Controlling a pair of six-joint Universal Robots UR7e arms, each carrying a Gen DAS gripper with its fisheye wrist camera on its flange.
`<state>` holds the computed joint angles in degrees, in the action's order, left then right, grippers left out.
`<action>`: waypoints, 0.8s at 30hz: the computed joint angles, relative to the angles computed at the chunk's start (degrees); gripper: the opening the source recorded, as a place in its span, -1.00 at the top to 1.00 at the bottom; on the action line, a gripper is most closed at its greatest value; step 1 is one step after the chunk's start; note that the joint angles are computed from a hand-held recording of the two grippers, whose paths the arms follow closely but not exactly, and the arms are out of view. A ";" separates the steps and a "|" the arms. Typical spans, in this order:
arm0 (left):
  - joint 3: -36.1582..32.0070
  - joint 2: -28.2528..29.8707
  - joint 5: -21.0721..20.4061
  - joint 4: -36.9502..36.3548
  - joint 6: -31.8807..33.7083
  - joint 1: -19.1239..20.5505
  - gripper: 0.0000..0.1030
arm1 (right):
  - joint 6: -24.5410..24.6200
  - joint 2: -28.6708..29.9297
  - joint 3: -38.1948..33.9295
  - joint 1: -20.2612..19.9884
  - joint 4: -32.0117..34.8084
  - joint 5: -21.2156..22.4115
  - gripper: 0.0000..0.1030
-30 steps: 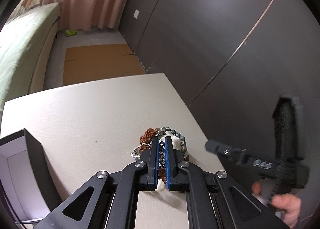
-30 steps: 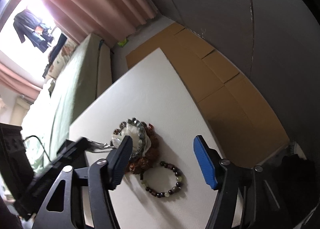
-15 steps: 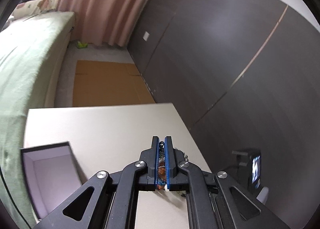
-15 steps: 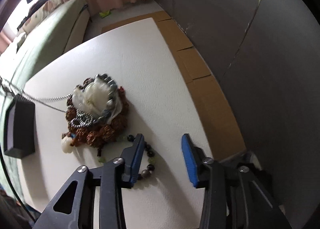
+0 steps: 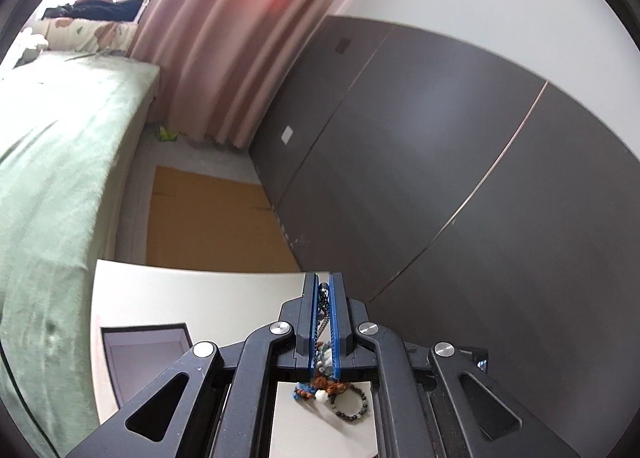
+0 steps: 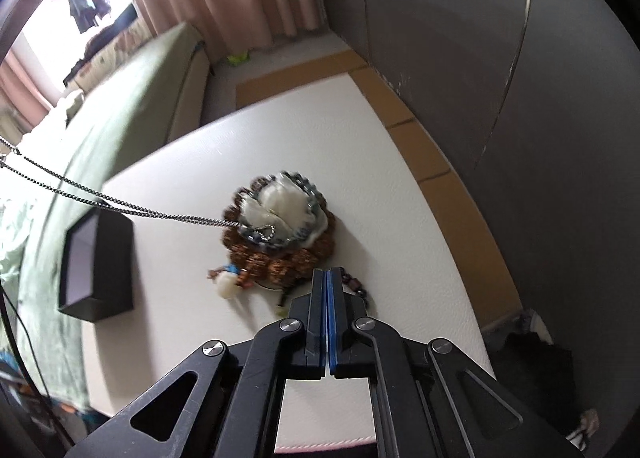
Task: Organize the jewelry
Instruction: 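Close left gripper on the silver chain necklace while right gripper grasps the black bead bracelet, then lift the necklace with left gripper while right gripper carries the bracelet toward the black box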
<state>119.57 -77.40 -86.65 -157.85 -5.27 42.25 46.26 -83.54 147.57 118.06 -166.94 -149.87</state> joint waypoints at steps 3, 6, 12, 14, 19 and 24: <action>-0.30 -1.16 -0.32 -0.27 0.05 0.26 0.91 | 3.19 0.46 -0.66 0.75 3.74 -2.04 0.97; -0.48 -2.34 -0.17 -0.55 0.25 0.49 0.91 | 6.12 0.18 -2.07 -1.75 10.69 0.07 0.59; -1.07 -4.72 0.05 -0.11 0.17 0.83 0.91 | 6.77 4.56 -2.18 -4.48 10.91 -0.62 0.20; -1.08 -5.23 0.24 -0.42 0.30 0.77 0.91 | 8.69 5.14 -3.26 -4.66 15.81 -2.14 0.42; -1.24 -5.88 0.02 -1.25 0.93 0.75 0.91 | 7.29 5.20 -3.19 -3.98 14.14 -0.55 0.82; -1.39 -6.65 0.95 -1.29 1.65 -0.01 0.91 | -0.22 6.96 -0.90 0.96 -2.49 -2.56 0.82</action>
<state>118.18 -84.05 -85.70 -159.14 -3.62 42.25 46.04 -76.57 146.67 119.02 -169.42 -152.43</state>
